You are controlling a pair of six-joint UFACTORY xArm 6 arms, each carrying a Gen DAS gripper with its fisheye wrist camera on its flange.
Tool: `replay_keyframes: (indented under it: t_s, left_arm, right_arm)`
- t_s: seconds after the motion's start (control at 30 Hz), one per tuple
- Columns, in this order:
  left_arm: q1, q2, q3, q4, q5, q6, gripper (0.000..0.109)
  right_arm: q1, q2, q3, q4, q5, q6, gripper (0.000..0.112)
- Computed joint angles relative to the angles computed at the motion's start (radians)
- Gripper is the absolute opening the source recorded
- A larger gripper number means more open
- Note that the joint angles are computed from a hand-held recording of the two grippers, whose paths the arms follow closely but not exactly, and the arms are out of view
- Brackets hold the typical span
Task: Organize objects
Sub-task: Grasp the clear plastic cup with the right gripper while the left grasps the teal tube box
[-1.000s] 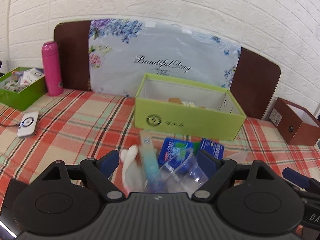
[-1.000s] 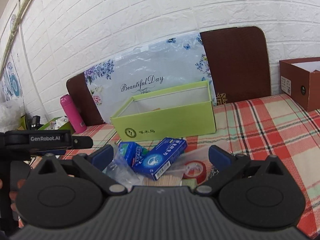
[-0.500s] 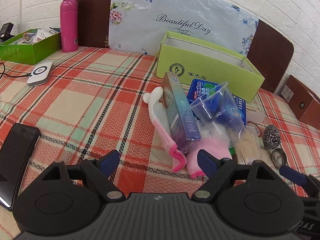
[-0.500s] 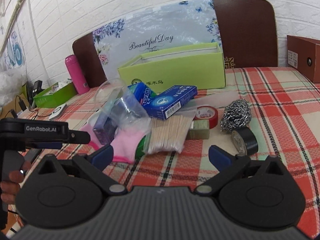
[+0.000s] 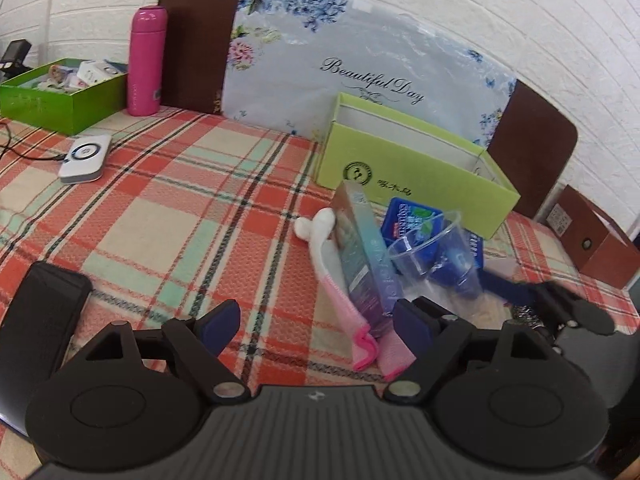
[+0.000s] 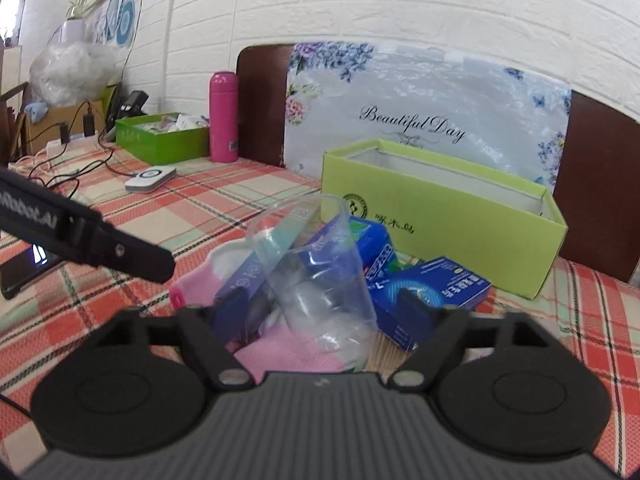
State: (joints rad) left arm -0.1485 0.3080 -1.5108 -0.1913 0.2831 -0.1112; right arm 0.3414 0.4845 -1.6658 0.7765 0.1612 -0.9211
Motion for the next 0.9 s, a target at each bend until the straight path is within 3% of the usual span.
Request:
replay_keyframes:
  t_s: [0.07,0.17,0.27,0.33,0.4,0.47,0.5,0.6,0.7,0.8,0.9]
  left_arm:
    - [-0.009,0.020,-0.034,-0.074,0.000,0.073,0.080]
    - [-0.022,0.085,-0.131,-0.143,0.026,0.135,0.073]
    - [-0.032,0.190,-0.283,-0.108,0.098,0.125,0.071]
    - [-0.037,0.273,-0.401,0.006,0.163,0.059,0.066]
    - [-0.038,0.340,-0.498,0.097,0.221,0.003,0.051]
    - [-0.031,0.371,-0.549,0.052,0.273,0.041,0.029]
    - [-0.026,0.361,-0.536,0.017,0.279,0.063,0.023]
    - [-0.013,0.261,-0.406,-0.133,0.272,0.210,0.022]
    - [-0.004,0.111,-0.216,-0.246,0.279,0.346,0.022]
    - [-0.005,-0.006,-0.056,-0.264,0.288,0.391,0.022]
    - [-0.020,-0.031,0.009,-0.205,0.234,0.345,0.023]
  right_arm:
    - [-0.009,-0.024,0.033,-0.036,0.000,0.085,0.048]
    - [-0.016,-0.100,0.121,0.042,-0.037,0.102,0.047]
    - [-0.021,-0.184,0.211,0.171,-0.067,0.032,0.047]
    - [-0.029,-0.228,0.261,0.191,-0.069,0.036,0.047]
    - [-0.040,-0.268,0.313,0.150,-0.064,0.084,0.047]
    - [-0.050,-0.296,0.350,0.087,-0.051,0.160,0.047]
    - [-0.057,-0.307,0.360,0.070,-0.028,0.189,0.047]
    - [-0.078,-0.333,0.369,0.068,0.062,0.250,0.047]
    - [-0.103,-0.342,0.361,-0.029,0.161,0.373,0.047]
    - [-0.100,-0.337,0.371,-0.176,0.154,0.471,0.051]
    - [-0.092,-0.318,0.359,-0.181,0.166,0.476,0.051]
